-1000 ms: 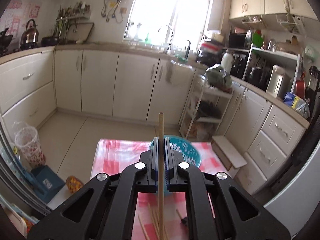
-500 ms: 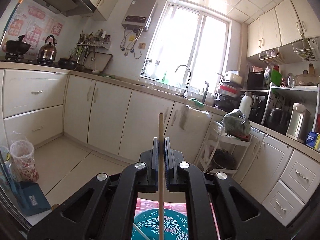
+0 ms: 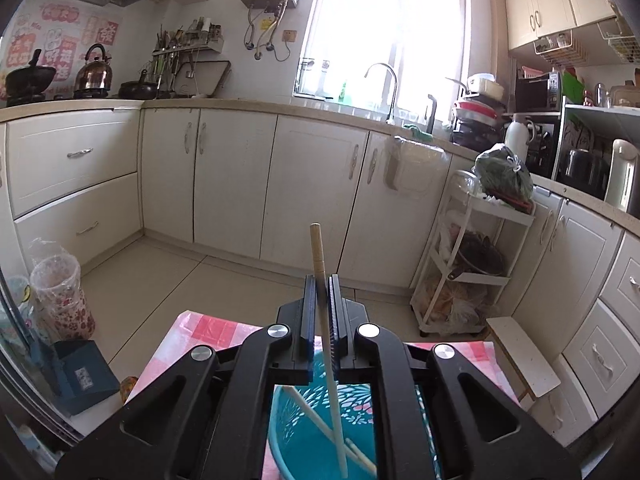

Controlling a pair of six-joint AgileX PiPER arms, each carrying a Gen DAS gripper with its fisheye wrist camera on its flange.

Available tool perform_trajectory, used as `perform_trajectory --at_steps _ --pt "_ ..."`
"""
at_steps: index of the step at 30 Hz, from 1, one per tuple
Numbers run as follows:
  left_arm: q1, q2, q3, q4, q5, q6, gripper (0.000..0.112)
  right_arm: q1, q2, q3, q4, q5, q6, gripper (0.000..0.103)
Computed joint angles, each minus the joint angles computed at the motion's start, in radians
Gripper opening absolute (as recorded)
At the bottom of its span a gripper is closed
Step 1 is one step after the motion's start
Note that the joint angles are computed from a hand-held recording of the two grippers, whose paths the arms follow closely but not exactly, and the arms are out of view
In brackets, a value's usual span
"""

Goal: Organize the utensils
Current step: 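Lift the chopstick with the left gripper and drop it into the basket, then lift the chopstick with the right gripper and release it into the basket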

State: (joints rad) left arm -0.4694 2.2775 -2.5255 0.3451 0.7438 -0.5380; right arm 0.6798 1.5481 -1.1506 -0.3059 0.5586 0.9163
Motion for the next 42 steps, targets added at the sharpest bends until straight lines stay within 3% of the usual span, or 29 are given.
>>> perform_trajectory --at_steps 3,5,7,16,22,33,38,42 --pt "0.003 -0.048 0.093 -0.005 -0.021 0.010 0.013 -0.002 0.000 0.001 0.008 -0.004 -0.011 0.007" --pt "0.006 -0.093 0.164 -0.003 -0.038 0.013 0.037 0.000 0.003 -0.003 0.010 -0.003 -0.014 0.008" --pt "0.007 -0.165 0.279 0.046 -0.086 -0.033 0.053 0.002 0.003 -0.005 0.008 -0.001 -0.017 0.009" --pt "0.089 -0.466 0.713 0.030 -0.231 -0.045 0.079 0.057 0.050 -0.084 -0.088 0.115 0.021 0.009" --pt "0.192 -0.569 0.867 -0.226 -0.239 0.151 0.081 0.124 0.112 -0.173 -0.198 0.254 0.055 0.008" --pt "0.285 -0.620 1.060 -0.404 -0.241 0.301 0.081 0.184 0.019 -0.144 -0.333 0.291 0.200 0.006" --pt "0.306 -0.632 1.120 -0.438 -0.235 0.346 0.081 0.142 -0.116 -0.113 -0.335 0.158 0.246 0.006" --pt "0.322 -0.641 1.168 -0.475 -0.231 0.375 0.081 0.088 -0.163 -0.198 -0.365 0.085 0.243 0.006"
